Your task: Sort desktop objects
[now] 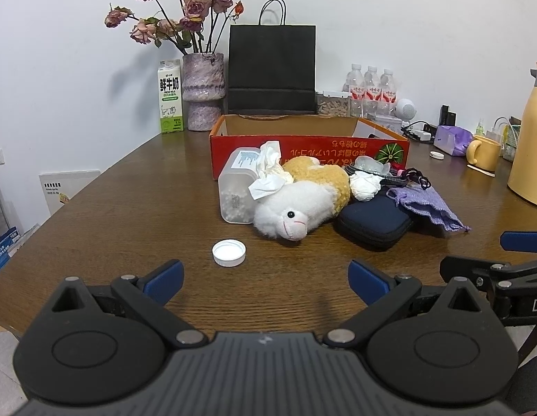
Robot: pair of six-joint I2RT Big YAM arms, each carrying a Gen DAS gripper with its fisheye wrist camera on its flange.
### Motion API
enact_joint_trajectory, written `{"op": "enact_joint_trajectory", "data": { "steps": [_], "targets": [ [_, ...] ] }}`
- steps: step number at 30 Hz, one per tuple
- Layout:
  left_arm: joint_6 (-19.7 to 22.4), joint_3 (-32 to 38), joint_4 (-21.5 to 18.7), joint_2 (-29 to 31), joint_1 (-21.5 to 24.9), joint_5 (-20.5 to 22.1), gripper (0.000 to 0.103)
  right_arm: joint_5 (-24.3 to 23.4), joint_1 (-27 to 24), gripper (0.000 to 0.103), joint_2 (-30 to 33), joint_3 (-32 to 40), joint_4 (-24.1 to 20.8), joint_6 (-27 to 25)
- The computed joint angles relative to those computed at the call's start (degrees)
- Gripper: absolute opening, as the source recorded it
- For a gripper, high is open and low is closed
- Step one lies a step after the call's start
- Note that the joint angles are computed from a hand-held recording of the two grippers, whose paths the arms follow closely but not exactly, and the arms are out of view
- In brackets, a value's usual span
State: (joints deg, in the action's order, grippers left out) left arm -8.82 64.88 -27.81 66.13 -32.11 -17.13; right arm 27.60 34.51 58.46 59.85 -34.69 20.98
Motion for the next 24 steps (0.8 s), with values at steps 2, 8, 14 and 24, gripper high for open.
{"op": "enact_joint_trajectory", "data": {
  "steps": [2,8,14,24],
  "targets": [
    [-0.1,-0.1,0.0,0.0,0.1,0.1,0.103,0.1,0.0,0.103,0.0,-0.1,0.0,0.1],
    [-0.6,-0.1,-0.7,0.4,0.7,0.7,0.103,-0.7,-0.2,0.103,0.2,-0.7,0.6,0.3],
    [-0.8,0.2,-1.3,1.1,1.2,0.8,0.103,-1.3,-0.5,0.103,0.6,-1.3,1.5,0.2],
    [-1.0,2.6,-1.5,4.2,3.1,0.4,0.103,-2.1,-3.3,0.103,1.9,-1.9,3.7,-0.7]
  ]
}}
